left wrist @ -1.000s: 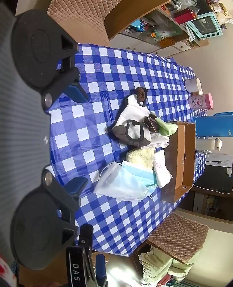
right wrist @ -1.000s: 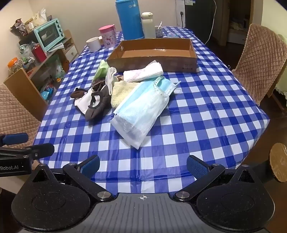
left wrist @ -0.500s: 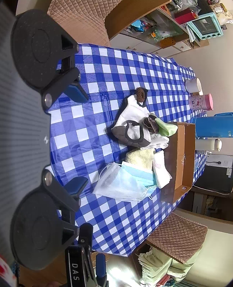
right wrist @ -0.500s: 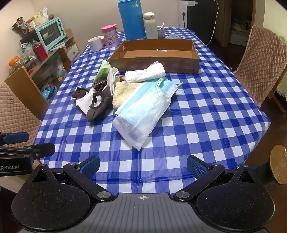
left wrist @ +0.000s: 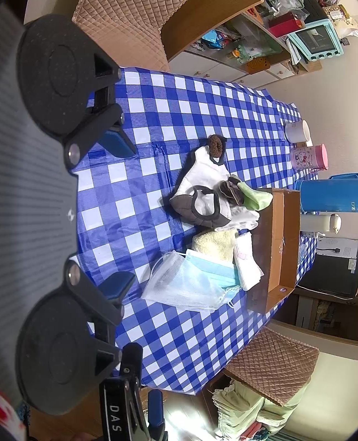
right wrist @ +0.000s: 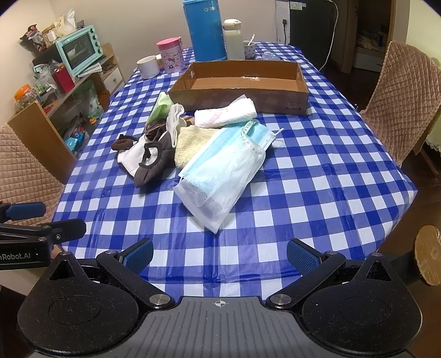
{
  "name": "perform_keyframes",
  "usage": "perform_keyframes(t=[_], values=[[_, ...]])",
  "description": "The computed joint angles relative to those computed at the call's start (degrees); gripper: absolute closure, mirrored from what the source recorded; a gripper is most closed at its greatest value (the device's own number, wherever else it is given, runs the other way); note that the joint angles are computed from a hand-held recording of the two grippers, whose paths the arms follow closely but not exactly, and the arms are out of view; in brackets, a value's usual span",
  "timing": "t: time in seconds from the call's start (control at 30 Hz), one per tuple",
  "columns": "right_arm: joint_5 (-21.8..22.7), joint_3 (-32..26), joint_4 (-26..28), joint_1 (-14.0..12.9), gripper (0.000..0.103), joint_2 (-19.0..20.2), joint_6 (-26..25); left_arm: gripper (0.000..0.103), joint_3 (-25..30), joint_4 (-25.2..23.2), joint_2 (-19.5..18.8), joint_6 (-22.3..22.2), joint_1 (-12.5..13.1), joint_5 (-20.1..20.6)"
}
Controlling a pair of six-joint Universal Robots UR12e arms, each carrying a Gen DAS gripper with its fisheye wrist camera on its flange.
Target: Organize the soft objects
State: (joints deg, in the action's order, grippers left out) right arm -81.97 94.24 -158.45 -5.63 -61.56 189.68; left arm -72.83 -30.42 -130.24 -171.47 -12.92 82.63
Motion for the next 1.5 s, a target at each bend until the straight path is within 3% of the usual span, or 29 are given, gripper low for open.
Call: perform_keyframes(t=[1.5], values=[[0.4, -1.4, 0.6, 0.3, 0.0, 0.9, 0.1, 0.014, 0.9, -0.3, -0.9, 0.0, 0.4, 0.0]])
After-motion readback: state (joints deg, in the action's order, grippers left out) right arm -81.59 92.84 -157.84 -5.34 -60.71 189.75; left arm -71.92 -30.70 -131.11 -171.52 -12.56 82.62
